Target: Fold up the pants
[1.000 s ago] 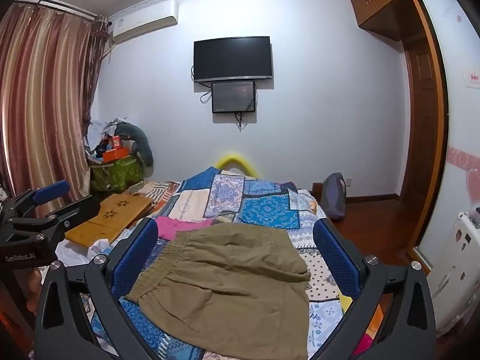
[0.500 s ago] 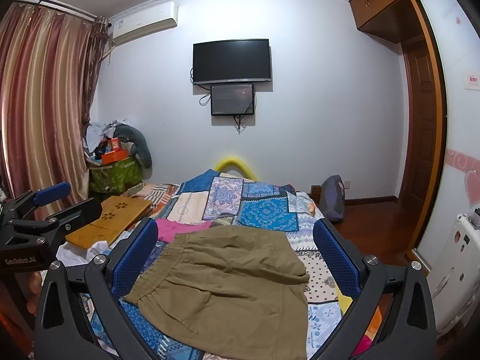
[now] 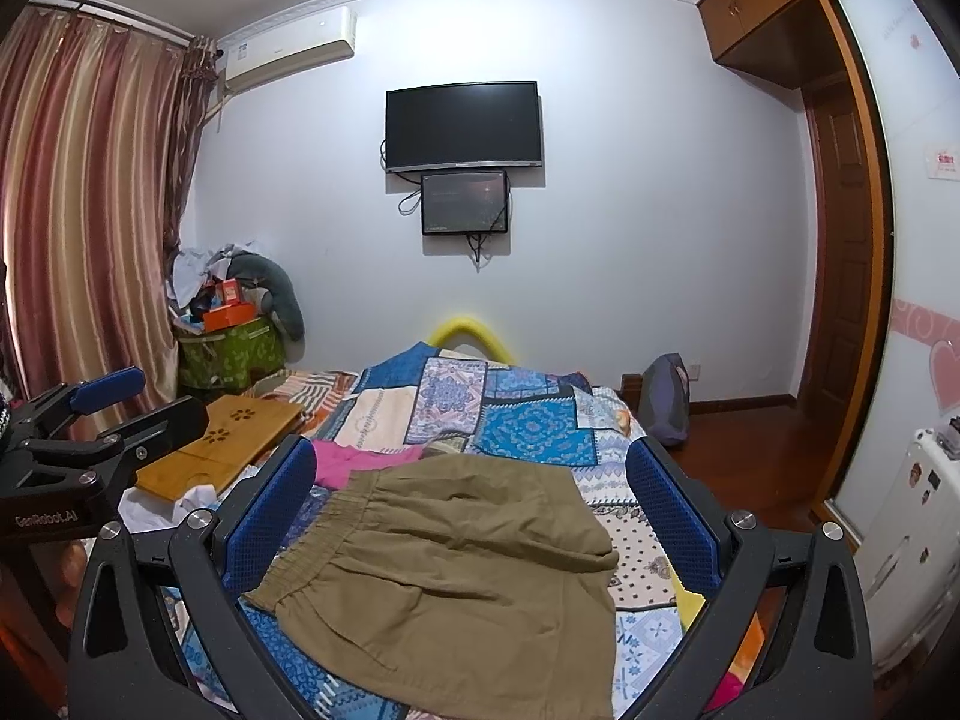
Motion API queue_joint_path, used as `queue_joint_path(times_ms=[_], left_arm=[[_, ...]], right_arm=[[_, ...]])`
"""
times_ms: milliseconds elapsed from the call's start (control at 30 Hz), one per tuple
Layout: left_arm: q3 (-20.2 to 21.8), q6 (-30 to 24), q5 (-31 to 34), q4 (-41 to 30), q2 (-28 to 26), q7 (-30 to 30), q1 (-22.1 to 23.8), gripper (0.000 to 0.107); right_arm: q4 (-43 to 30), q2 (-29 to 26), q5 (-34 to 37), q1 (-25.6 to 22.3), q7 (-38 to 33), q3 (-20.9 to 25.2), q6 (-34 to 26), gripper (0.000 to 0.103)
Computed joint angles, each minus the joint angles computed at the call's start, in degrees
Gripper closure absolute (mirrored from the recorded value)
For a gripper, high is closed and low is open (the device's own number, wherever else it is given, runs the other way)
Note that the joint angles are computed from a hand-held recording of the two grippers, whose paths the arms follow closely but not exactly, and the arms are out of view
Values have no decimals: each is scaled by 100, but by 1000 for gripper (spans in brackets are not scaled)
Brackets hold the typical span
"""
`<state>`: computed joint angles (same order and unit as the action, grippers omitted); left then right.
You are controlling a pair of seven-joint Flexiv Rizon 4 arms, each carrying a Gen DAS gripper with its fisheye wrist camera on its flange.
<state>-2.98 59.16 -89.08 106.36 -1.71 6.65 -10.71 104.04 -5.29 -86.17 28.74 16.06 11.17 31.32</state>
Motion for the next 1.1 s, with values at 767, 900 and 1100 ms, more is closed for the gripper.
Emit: queue_joint_path(times_ms=[767,900,1100], left_arm=[[-11,37,-56,38,20,79,-52,4],[-7,27,-51,35,19,72,-50,4],[-11,57,-56,18,12,89,-51,4]], right_arm=[[31,25,-82,-35,25,5,-15,0],[24,18,-80,-27,31,9,-31,0],[19,8,-102,-19,44,3,-56,0]])
